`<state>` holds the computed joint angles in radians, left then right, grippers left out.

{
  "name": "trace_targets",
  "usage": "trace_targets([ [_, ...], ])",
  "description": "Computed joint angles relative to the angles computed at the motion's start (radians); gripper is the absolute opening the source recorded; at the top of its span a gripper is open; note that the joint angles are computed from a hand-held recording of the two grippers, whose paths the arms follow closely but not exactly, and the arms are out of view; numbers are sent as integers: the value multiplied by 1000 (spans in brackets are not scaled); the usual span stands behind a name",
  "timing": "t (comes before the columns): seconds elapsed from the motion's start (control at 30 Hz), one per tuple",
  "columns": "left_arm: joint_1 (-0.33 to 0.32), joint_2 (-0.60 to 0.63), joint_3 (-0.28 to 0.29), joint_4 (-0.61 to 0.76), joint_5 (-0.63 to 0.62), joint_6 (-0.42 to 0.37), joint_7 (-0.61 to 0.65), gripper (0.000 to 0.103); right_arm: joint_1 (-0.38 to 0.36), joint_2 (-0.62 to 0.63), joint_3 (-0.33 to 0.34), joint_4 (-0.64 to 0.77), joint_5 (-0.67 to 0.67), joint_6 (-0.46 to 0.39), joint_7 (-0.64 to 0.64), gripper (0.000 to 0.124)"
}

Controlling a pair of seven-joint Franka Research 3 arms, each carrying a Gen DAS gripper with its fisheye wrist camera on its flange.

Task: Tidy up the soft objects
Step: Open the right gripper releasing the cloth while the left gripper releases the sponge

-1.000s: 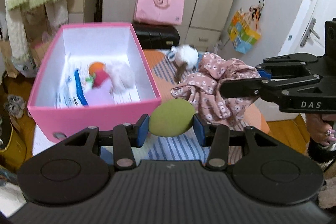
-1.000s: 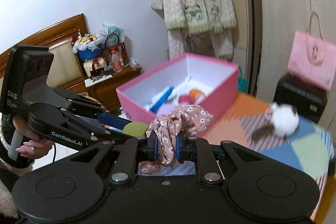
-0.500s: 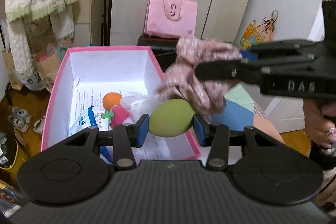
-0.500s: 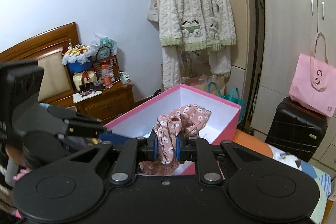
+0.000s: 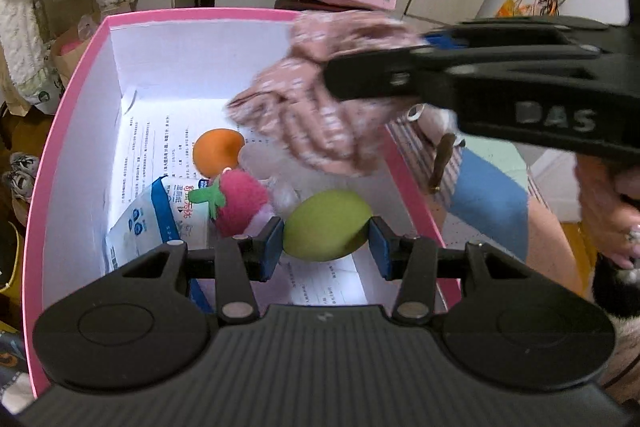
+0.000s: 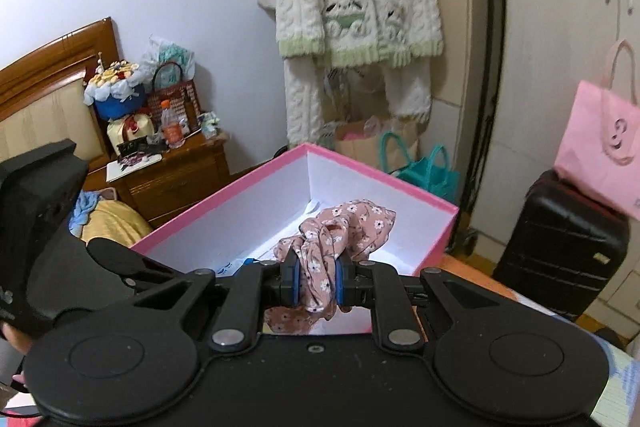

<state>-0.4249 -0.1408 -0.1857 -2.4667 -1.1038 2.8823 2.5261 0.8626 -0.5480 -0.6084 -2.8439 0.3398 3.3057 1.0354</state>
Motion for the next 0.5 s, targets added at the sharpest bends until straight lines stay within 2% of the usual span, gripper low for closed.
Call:
trace_targets([
  [0.13, 26, 26, -4, 31, 112, -40, -107, 47, 161, 40, -168, 55, -12, -7, -39, 20],
  [0.23, 45, 52, -10, 55, 163, -50, -185, 58, 273, 63, -282, 98, -3, -20, -88, 24],
  [0.27, 50, 55, -13, 55, 171, -49, -199, 64, 297, 77, -302, 105, 4, -10, -103, 25],
  [0.33, 52, 54, -13, 52, 155, -47, -185, 69, 321, 104, -319, 115, 8, 0, -119, 33],
  [0.43, 58, 38, -21, 33, 208, -45, -226, 71, 331, 99, -335, 120, 13, -6, -128, 42],
  [0.5, 55, 19, -20, 16, 243, -37, -257, 72, 306, 97, -309, 115, 22, 1, -132, 53],
])
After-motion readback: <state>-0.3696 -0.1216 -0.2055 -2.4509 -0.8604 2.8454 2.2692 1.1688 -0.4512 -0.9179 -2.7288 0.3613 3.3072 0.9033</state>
